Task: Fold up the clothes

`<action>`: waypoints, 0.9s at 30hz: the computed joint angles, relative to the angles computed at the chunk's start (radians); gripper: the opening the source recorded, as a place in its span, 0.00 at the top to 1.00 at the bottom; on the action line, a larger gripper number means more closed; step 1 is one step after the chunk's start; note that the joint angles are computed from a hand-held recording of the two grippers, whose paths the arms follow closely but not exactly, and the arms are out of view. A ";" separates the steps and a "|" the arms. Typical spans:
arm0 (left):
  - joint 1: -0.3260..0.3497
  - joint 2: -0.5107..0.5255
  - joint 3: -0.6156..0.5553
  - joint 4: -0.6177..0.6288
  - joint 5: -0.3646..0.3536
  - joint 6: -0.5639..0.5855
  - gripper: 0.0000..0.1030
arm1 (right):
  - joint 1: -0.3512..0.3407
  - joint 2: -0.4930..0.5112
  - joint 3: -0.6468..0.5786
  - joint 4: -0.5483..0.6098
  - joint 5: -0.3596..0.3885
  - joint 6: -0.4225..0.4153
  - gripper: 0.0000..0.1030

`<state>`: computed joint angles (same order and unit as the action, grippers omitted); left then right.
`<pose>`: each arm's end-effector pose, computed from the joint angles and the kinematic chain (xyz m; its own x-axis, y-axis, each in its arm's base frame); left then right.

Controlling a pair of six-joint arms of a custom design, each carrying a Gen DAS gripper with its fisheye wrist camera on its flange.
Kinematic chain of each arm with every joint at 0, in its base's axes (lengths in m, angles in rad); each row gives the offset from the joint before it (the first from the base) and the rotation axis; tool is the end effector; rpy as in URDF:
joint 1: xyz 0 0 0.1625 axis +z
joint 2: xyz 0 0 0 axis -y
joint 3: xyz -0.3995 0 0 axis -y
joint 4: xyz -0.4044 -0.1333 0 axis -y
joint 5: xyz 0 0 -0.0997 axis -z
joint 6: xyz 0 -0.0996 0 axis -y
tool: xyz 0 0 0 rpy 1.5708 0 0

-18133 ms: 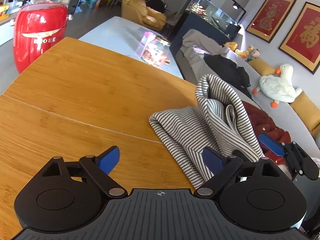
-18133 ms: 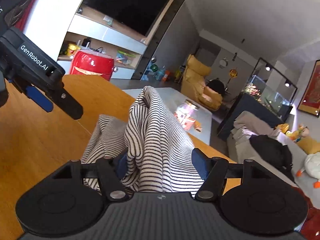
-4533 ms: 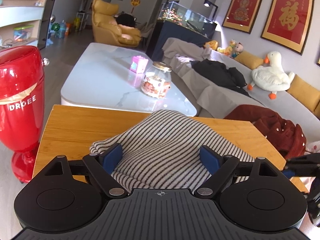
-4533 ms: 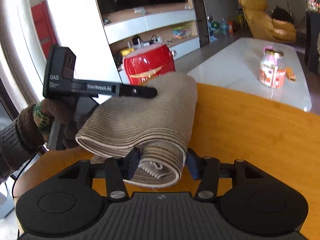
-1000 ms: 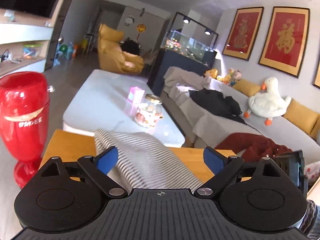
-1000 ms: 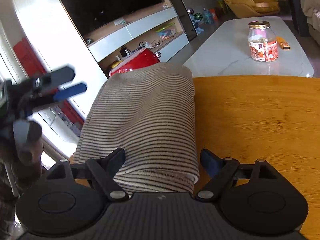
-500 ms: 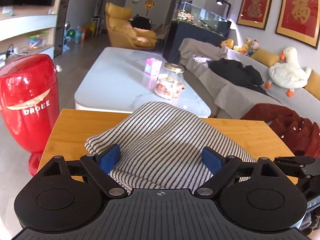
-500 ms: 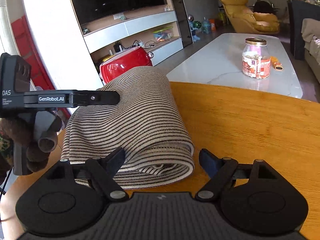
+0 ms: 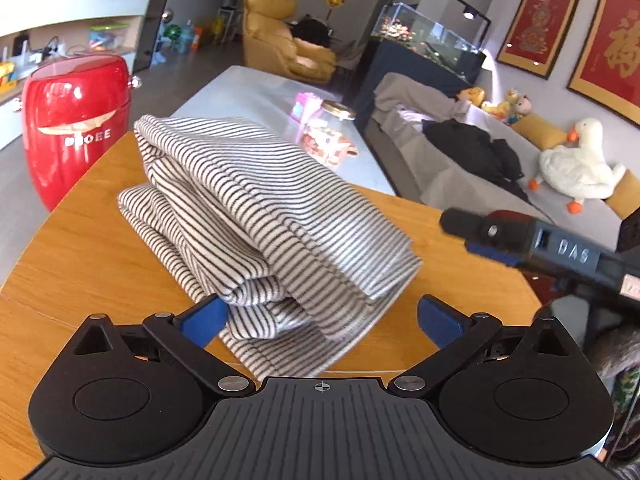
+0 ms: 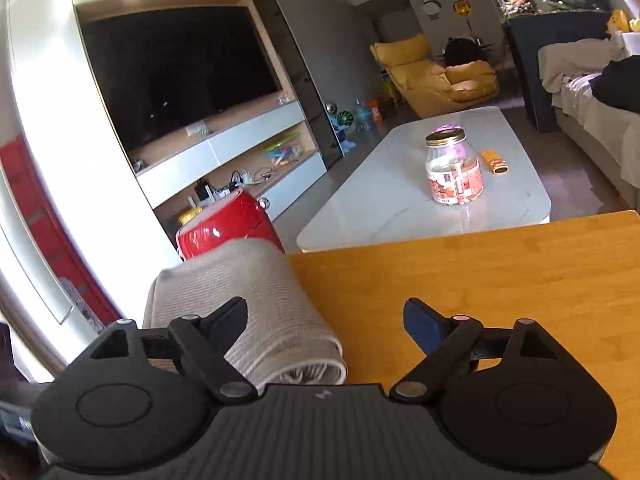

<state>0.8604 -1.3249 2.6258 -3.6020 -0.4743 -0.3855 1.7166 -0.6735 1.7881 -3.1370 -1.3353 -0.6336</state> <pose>-0.0337 -0.3795 0.1928 -0.8621 -0.3533 -0.3633 0.1745 0.4661 -0.8673 0.2453 -0.5930 0.0050 -0.6860 -0.7221 0.0892 -0.6662 0.5741 -0.4760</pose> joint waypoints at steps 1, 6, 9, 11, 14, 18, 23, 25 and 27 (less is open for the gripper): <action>0.020 -0.007 -0.005 -0.011 -0.012 0.009 0.00 | 0.003 0.025 -0.041 0.048 0.005 0.029 0.24; 0.069 -0.088 0.006 0.065 0.000 -0.003 0.01 | 0.018 0.098 -0.134 0.235 -0.007 0.090 0.43; 0.069 -0.140 0.041 0.105 0.014 -0.025 0.03 | 0.024 0.078 -0.090 0.264 0.002 0.035 0.44; 0.067 -0.136 0.052 0.075 0.024 -0.013 0.03 | 0.033 0.072 -0.074 0.267 -0.010 0.017 0.44; 0.060 -0.124 0.057 0.057 0.029 -0.009 0.03 | 0.038 0.072 -0.072 0.263 -0.025 0.015 0.44; 0.048 -0.097 0.055 0.052 0.042 -0.004 0.03 | 0.038 0.059 -0.058 0.271 -0.030 0.011 0.45; 0.039 -0.085 0.058 0.047 0.043 -0.008 0.03 | 0.032 0.039 -0.023 0.266 -0.030 -0.014 0.45; 0.033 -0.085 0.059 0.059 0.052 -0.019 0.03 | 0.029 0.034 -0.020 0.267 -0.031 -0.015 0.45; 0.024 -0.085 0.063 0.076 0.067 -0.039 0.03 | 0.028 0.027 -0.008 0.254 -0.037 -0.030 0.45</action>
